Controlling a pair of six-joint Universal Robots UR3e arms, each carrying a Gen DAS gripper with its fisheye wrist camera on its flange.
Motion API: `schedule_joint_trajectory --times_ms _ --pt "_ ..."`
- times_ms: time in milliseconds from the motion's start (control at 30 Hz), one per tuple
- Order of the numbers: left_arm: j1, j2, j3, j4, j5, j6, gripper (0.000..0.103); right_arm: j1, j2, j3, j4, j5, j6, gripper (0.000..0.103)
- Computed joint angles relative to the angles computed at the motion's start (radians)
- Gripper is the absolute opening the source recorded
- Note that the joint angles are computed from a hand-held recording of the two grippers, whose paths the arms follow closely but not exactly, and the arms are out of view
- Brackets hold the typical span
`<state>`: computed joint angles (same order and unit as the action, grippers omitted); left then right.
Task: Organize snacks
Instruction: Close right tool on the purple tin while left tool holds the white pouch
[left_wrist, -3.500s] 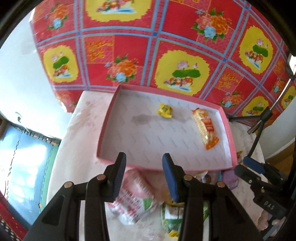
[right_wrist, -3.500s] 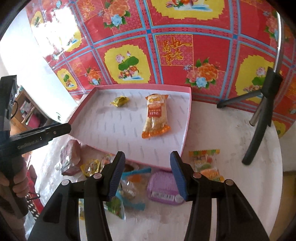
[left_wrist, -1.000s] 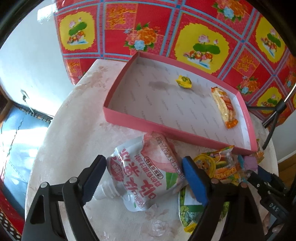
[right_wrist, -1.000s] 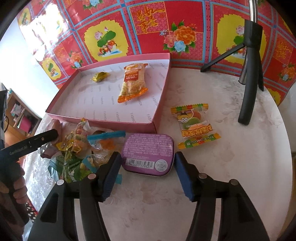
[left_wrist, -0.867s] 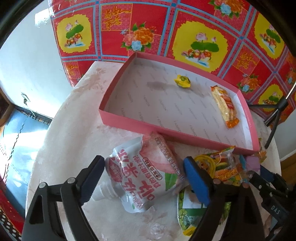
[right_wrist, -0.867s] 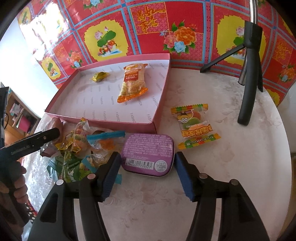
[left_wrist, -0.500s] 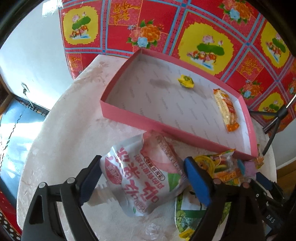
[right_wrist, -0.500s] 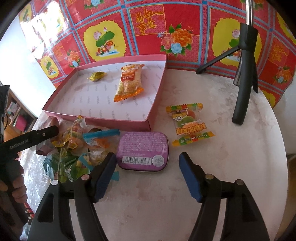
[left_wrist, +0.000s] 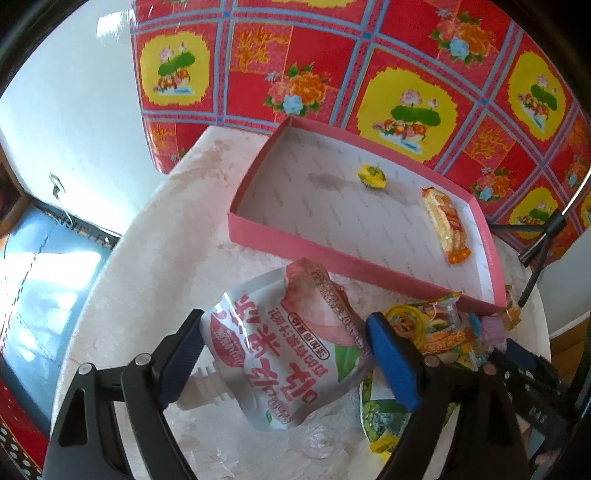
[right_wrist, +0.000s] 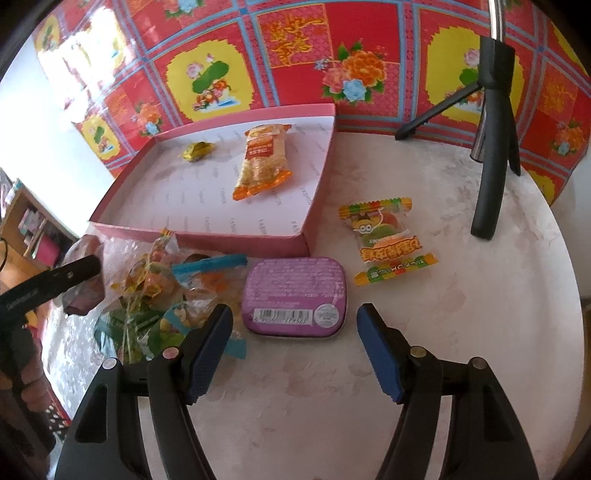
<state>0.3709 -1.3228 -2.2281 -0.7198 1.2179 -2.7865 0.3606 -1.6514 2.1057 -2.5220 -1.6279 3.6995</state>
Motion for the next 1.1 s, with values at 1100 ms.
schedule_joint_trajectory --times_ms 1100 --pt "0.125 0.237 -0.05 -0.239 -0.116 0.28 0.09 0.093 0.107 -0.061 -0.025 -0.177 0.008 0.064"
